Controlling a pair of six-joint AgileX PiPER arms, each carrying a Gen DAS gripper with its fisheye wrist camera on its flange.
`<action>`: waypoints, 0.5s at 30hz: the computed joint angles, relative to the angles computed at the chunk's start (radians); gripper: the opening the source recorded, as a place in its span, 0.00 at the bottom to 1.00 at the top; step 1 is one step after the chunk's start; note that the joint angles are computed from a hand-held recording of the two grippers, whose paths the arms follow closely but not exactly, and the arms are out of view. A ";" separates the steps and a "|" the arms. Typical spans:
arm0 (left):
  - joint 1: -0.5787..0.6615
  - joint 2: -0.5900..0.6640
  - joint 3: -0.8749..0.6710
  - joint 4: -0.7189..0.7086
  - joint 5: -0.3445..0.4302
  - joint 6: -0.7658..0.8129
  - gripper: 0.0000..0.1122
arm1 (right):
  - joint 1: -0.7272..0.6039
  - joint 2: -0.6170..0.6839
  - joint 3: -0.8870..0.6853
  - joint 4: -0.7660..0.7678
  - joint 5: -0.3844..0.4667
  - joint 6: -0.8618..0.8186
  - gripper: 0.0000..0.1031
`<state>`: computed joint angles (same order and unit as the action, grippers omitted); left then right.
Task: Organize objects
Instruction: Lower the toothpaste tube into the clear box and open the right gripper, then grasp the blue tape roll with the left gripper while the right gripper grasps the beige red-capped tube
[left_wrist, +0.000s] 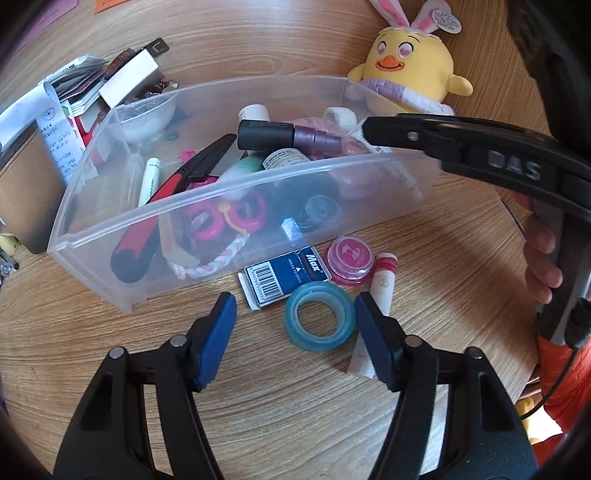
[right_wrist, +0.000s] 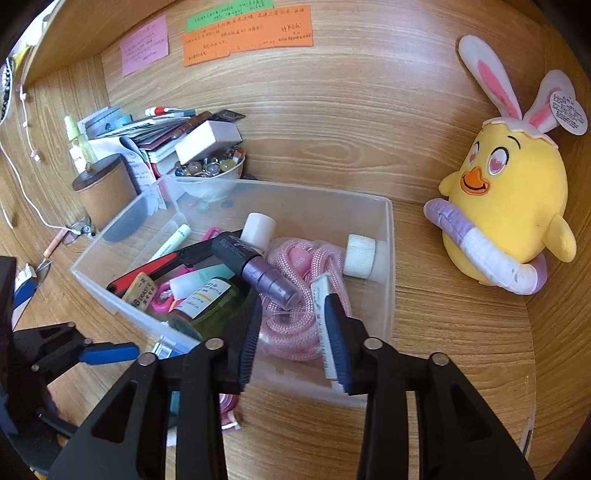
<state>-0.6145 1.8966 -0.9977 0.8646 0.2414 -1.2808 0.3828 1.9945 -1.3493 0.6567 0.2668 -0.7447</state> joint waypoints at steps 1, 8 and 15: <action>0.004 -0.003 0.006 -0.002 -0.004 0.003 0.54 | -0.003 -0.015 0.021 0.048 -0.003 -0.054 0.41; 0.046 -0.030 0.052 -0.080 -0.043 0.072 0.35 | -0.016 -0.138 0.203 0.495 -0.003 -0.561 0.69; 0.052 -0.074 0.125 0.088 -0.054 -0.115 0.35 | 0.014 -0.147 0.288 0.501 -0.001 -0.638 0.76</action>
<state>-0.5624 1.8223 -0.8723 0.9523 0.1872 -1.3958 0.3970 1.8470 -1.0613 1.1581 0.2660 -1.3824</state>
